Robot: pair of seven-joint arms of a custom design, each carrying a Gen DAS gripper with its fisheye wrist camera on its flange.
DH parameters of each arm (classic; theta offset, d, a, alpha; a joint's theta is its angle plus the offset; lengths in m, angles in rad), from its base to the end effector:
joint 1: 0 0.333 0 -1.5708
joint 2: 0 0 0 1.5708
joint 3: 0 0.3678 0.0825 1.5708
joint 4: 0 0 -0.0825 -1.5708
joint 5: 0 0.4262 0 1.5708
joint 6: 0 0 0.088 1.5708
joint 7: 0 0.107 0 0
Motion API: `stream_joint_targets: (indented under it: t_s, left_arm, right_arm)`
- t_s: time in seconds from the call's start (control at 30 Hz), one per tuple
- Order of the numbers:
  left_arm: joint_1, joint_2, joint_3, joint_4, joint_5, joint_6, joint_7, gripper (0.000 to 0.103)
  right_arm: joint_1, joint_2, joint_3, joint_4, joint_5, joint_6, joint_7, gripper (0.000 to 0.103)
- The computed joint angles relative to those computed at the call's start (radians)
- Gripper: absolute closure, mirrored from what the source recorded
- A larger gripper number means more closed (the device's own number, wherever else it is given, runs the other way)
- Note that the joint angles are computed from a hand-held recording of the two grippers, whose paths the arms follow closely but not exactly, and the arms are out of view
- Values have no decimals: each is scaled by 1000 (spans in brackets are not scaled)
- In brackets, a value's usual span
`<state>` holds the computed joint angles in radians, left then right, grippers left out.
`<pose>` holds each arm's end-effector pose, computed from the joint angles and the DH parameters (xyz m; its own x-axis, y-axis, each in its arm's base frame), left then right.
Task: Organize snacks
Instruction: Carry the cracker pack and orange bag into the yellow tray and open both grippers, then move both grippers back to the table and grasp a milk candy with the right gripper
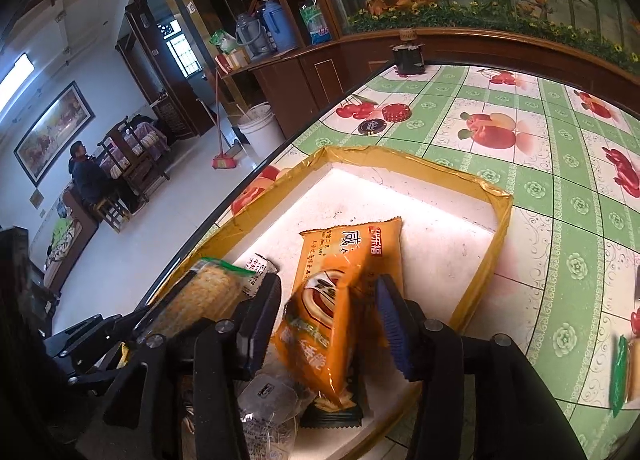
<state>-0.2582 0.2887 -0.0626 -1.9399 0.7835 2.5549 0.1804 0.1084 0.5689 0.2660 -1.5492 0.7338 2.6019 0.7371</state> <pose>0.6494 -0.2233 0.3910 0.4523 -0.8910 0.0390 -0.7272 -0.3938 -0.5622 0.7620 0.2397 0.3990 0.6122 -0.7302 -0.3033 -0.6993 -0.3210 -0.6387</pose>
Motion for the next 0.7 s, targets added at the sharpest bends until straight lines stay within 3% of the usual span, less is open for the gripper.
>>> stream_joint_targets:
  t_s: [0.07,0.27,0.7]
  left_arm:
    - [3,-7,-3,-7,-12,7,0,34]
    - [-17,-40,-6,-24,49,-23,-57,31]
    - [-59,-19,-58,42,78,8,-24,31]
  right_arm:
    - [-16,-17,12,-20,26,11,-23,42]
    - [-65,-87,18,-98,138,15,-100,42]
    - [-124,-246,-101,-297,323,17,-227,38]
